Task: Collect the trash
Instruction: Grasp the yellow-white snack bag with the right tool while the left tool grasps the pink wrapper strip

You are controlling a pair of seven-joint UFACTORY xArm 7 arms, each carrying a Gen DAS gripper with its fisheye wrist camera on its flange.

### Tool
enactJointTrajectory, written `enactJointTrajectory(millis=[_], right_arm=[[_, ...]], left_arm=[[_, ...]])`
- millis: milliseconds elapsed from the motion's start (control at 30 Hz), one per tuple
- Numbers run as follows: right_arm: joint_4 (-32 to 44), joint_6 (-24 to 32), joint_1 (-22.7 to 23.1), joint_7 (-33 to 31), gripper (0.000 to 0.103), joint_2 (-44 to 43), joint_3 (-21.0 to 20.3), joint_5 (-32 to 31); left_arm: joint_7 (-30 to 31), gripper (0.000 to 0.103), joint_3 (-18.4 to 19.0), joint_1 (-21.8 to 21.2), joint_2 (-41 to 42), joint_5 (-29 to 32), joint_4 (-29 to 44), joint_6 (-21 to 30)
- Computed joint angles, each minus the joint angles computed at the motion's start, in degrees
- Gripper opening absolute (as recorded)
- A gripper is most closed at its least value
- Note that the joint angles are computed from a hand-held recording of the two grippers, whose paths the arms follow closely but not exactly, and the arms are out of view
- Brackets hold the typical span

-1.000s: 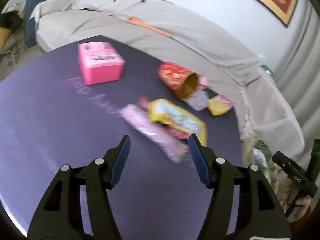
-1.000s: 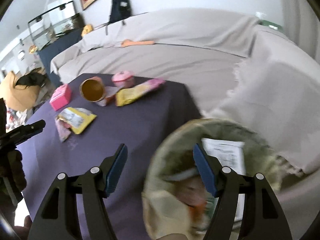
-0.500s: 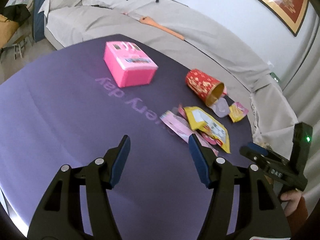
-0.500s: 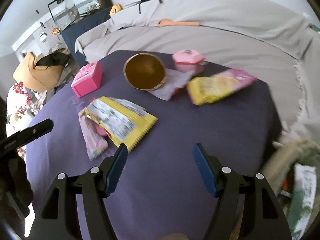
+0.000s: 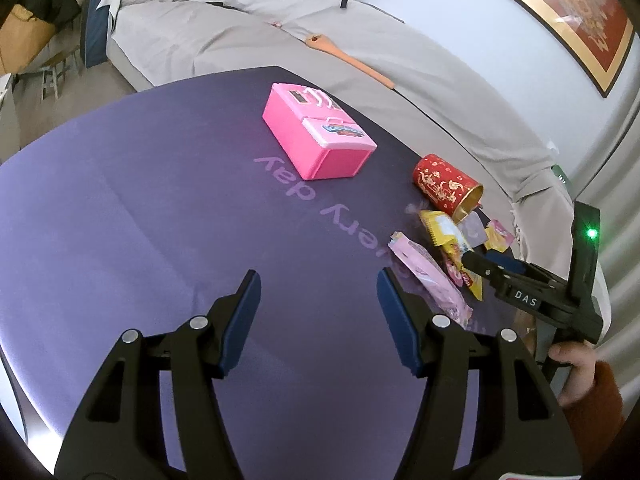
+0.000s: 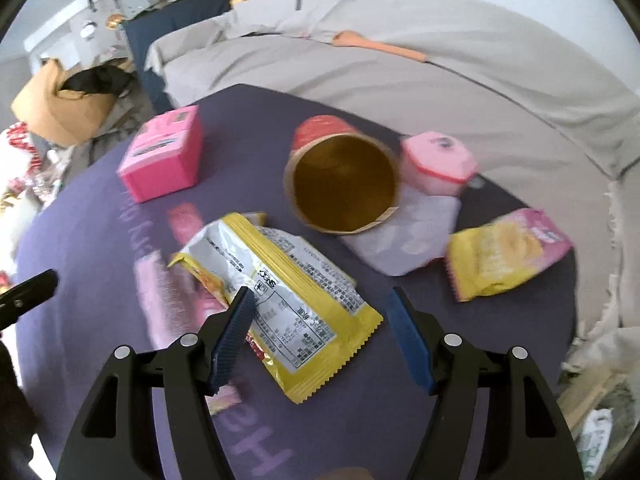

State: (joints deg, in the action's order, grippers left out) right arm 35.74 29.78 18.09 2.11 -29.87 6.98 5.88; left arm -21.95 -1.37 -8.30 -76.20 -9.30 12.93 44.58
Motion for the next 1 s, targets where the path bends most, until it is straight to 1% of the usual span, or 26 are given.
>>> enactJointTrajectory(millis=[67,167,233,267,367,467,500,567,600,700,767,833,867,900,1000], right_arm=[[-0.49,0.93,-1.74,1.03,0.065,-0.65,0.65,-1.88],[-1.69,1.40,-1.88,-0.08,0.065,-1.88,-0.92,-1.75],[-2.26,1.93,-0.71,-2.17,0.065,-3.19,-2.59,-0.14],[-2.90,1.26,0.67,-4.60,0.065,-4.37,-3.36,0.65],[-3.59,-0.22,3.13,-9.83,0.065,-5.61,-3.12,0.82],[-2.69,-1.47,3.30,-11.72,0.065,-3.47,-1.80,0.32],[-1.86,-1.64,3.53,-12.45,0.065,-1.88,-2.07,0.66],[0.05,-0.44,4.42,-14.34,0.065,0.87,-3.63,3.35],[1.35,0.87,6.52,-16.52,0.065,2.30,-6.98,7.55],[3.65,3.45,7.26,-20.23,0.064,4.48,-10.49,16.44],[2.97,3.86,5.00,-20.22,0.052,3.44,-9.83,17.53],[2.05,4.48,2.94,-20.06,0.046,1.85,-8.84,17.46],[1.26,4.60,1.81,-19.60,0.036,0.64,-8.12,16.74],[0.18,4.70,0.09,-18.31,0.036,-0.92,-7.01,15.02],[-2.05,4.56,-2.59,-16.14,0.036,-3.91,-5.77,11.88]], left_arm=[[0.01,0.057,-0.08,-0.40,0.35,-0.17,0.04,-0.26],[-0.18,0.057,-0.55,-1.01,0.82,-0.34,0.03,-0.47],[-0.51,0.057,-0.88,-1.17,1.09,-0.31,0.03,-0.53],[-0.63,0.057,-1.05,-1.15,1.32,-0.17,0.10,-0.52],[-0.96,0.057,-1.46,-1.36,2.03,0.12,0.43,-0.62],[-1.24,0.057,-1.94,-2.02,2.52,0.24,0.88,-0.59],[-1.36,0.057,-2.19,-2.34,2.62,0.24,1.06,-0.49],[-1.55,0.057,-2.69,-2.99,2.76,0.33,1.40,-0.13],[-1.59,0.057,-3.00,-3.39,2.98,0.38,1.61,-0.03],[-1.72,0.057,-3.55,-4.38,4.02,0.42,2.11,-0.40],[-1.80,0.057,-3.63,-4.91,4.95,0.36,2.35,-0.96],[-1.96,0.057,-3.45,-5.69,6.27,-0.14,2.60,-1.67],[-2.01,0.057,-3.29,-6.20,6.91,-0.55,2.73,-2.09],[-2.11,0.057,-3.14,-7.08,7.75,-1.27,2.87,-2.71],[-2.61,0.057,-3.28,-9.55,10.85,-3.20,3.65,-4.65]])
